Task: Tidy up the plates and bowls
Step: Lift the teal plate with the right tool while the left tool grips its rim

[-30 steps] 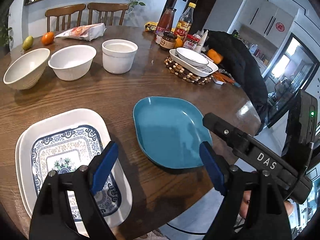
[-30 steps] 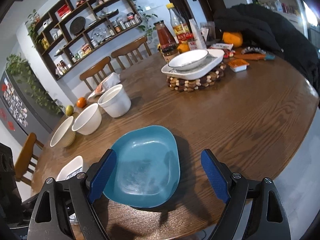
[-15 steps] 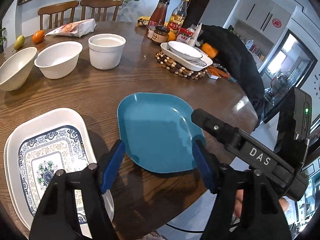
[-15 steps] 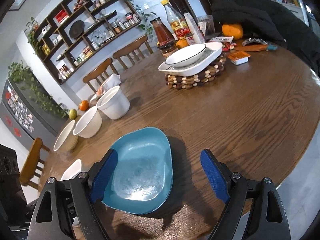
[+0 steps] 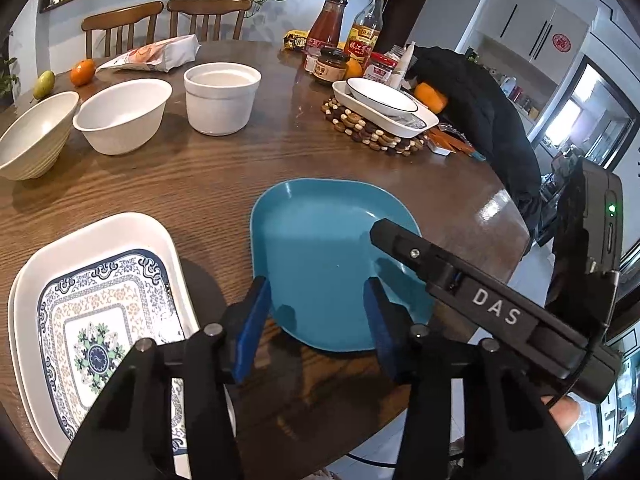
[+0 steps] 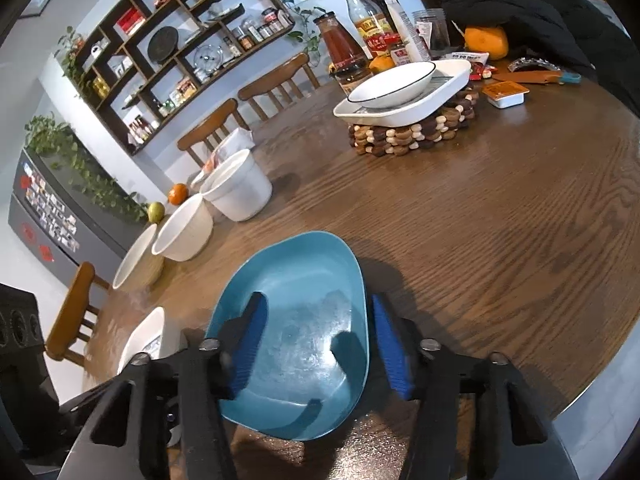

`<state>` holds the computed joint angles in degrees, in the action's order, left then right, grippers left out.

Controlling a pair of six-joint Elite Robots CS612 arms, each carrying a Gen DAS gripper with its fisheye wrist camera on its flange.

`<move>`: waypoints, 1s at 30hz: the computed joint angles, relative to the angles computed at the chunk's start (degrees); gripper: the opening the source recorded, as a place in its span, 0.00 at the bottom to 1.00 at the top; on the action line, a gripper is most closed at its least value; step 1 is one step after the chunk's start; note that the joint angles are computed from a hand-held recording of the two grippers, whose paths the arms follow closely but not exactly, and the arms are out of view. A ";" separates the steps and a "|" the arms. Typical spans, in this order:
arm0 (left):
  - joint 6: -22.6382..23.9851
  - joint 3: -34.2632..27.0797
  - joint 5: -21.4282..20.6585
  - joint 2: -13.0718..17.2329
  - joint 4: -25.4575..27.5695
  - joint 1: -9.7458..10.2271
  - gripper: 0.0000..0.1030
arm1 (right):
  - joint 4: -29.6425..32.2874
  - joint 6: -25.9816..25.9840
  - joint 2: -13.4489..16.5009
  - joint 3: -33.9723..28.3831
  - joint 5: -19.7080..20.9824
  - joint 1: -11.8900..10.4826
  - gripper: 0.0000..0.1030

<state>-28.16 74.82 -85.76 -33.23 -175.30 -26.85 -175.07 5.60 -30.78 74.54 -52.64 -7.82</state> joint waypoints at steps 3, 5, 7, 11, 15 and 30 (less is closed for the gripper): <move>0.38 0.05 0.52 0.02 -0.09 -0.10 0.42 | 0.72 -0.26 0.16 -0.29 -0.53 0.22 0.53; 0.24 0.08 0.69 0.01 -0.15 -0.14 0.40 | 0.82 -0.17 0.31 -0.45 -0.73 0.30 0.53; 0.32 0.05 0.80 0.04 -0.15 -0.14 0.39 | 1.02 -0.08 0.45 -0.65 -0.84 0.38 0.53; -0.05 -0.35 -4.30 0.38 -0.38 0.62 0.26 | 1.03 0.03 0.55 -0.63 -1.02 0.51 0.53; 0.06 -0.31 -4.84 0.44 -1.15 0.65 0.25 | 1.63 -0.21 0.80 -1.00 0.98 0.35 0.52; -0.65 1.10 -5.52 -0.28 -3.81 1.06 0.21 | 1.87 -1.65 0.51 -0.87 -0.82 0.74 0.52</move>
<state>-28.81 75.92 -91.29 -33.51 -179.11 -25.79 -173.20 3.95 -30.27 73.67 -53.45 -7.08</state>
